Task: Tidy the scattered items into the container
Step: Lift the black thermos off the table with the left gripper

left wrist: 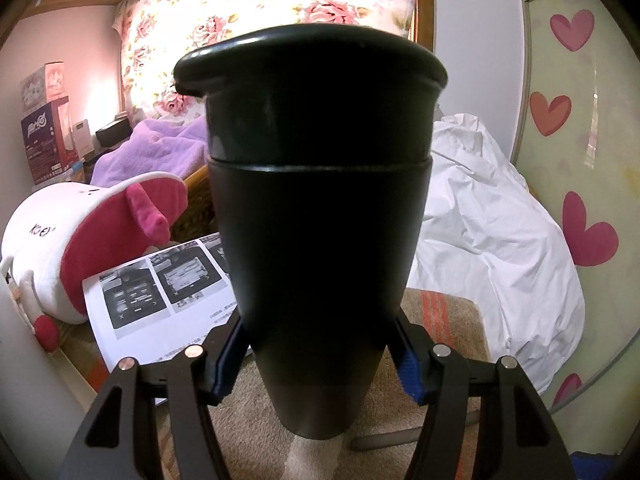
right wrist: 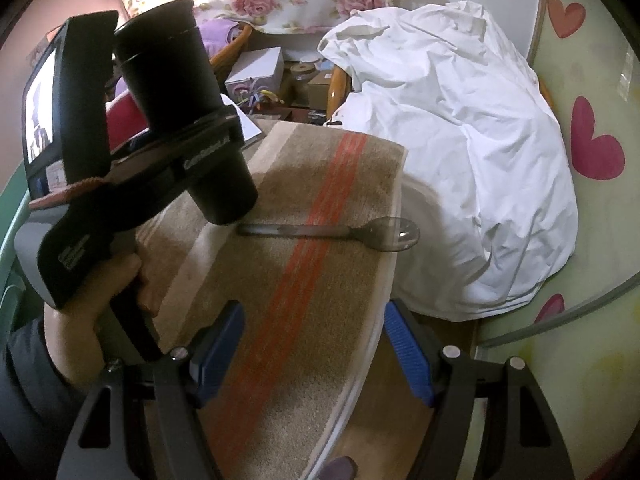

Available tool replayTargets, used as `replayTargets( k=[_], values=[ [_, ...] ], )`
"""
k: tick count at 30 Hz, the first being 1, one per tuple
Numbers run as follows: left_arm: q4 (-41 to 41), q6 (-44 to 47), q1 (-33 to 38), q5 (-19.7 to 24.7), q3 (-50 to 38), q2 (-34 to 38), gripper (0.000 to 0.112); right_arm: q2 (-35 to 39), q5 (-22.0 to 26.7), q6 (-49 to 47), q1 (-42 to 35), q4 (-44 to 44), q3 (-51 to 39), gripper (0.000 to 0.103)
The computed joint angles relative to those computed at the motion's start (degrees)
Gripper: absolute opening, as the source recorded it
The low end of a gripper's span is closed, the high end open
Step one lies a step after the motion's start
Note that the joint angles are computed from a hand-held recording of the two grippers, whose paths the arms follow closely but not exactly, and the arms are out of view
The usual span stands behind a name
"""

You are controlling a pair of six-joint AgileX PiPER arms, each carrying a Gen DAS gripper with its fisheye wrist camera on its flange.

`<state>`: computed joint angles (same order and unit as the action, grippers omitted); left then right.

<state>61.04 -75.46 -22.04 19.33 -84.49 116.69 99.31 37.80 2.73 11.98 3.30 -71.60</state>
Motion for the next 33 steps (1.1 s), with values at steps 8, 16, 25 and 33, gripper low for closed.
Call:
replayTargets(
  k=[8,16,25,33],
  values=[
    [-0.8,1.5,-0.8,1.2,-1.1,-0.9,0.067,-0.5,0.5,0.3,0.2,-0.3,-0.9,0.076],
    [-1.3,3.8,-2.7,2.4,-5.2,-1.7,0.067,-1.9,2.4,2.2,0.6,-1.6,-2.5,0.076],
    [-6.0,8.6,-3.5,3.1,-6.3,-4.8,0.067,-5.4,6.0,5.1,1.8,-4.2,-5.5,0.076],
    [-9.0,12.4,-3.7,3.1,-3.9,-10.3,0.067,-8.5,9.2,8.3,3.1,-6.5,-6.4,0.076]
  ],
)
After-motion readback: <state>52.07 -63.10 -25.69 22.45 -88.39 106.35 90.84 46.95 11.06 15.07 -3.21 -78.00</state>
